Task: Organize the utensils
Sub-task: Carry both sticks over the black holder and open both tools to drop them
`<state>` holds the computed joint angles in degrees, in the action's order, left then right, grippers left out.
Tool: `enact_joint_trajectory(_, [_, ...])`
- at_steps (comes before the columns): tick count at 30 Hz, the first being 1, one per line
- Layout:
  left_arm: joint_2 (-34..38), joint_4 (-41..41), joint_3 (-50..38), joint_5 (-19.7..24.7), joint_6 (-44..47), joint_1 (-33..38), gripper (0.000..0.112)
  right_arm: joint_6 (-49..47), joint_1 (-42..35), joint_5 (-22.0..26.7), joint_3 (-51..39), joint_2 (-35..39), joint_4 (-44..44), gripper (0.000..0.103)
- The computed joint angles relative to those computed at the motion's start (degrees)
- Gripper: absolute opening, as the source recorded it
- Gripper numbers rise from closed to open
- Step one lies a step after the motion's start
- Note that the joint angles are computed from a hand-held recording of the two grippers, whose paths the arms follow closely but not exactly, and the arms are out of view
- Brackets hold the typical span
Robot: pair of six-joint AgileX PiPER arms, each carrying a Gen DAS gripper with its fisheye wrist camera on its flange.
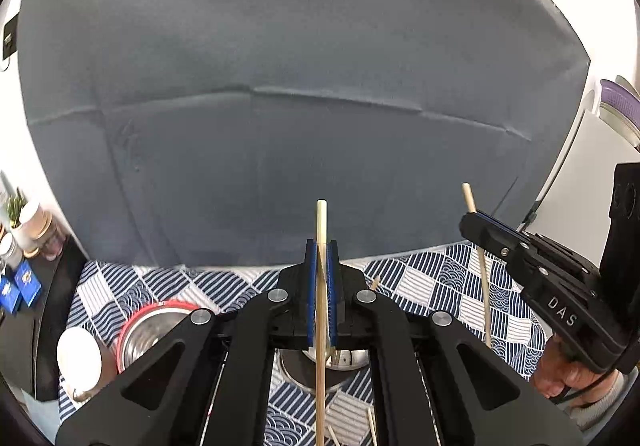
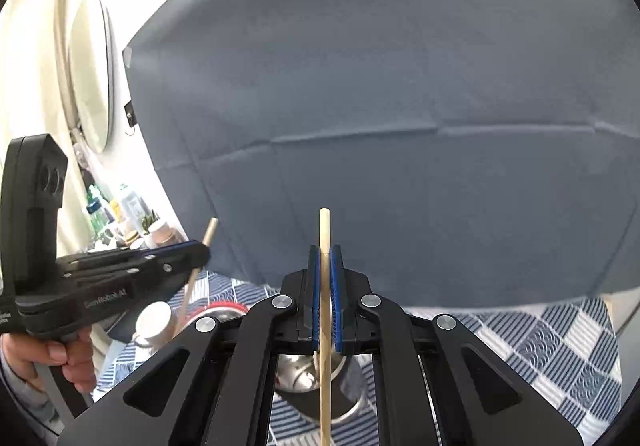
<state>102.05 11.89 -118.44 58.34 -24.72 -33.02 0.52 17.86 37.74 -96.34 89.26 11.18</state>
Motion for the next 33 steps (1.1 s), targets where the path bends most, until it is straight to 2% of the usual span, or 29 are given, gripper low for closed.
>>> enact_joint_trajectory(4, [4.9, -2.2, -7.0, 1.3, 2.2, 1.5, 0.005, -1.3, -0.1, 0.8, -6.0, 4.7, 0.9, 0.005])
enact_joint_trajectory(8, [9.6, -4.2, -13.2, 2.3, 4.2, 2.8, 0.005, -4.9, -1.0, 0.2, -10.0, 8.5, 5.4, 0.005])
enact_joint_trajectory(17, [16.9, -10.2, -21.1, 0.6, 7.9, 6.3, 0.005, -11.2, -0.8, -5.7, -14.7, 16.2, 12.6, 0.005])
enact_joint_trajectory(24, [19.7, -10.2, -22.1, -4.6, 6.7, 7.9, 0.005, -16.4, -1.5, -11.3, -13.1, 18.7, 18.8, 0.005])
enact_joint_trajectory(31, [15.1, -9.8, -7.1, -18.8, 4.8, 8.1, 0.005, -21.1, -1.9, -12.6, -9.2, 19.4, 24.3, 0.005])
enact_joint_trajectory(33, [14.0, -12.3, -3.5, -21.1, 6.1, 8.4, 0.005, -22.4, -2.0, -13.2, -6.7, 18.7, 25.7, 0.005])
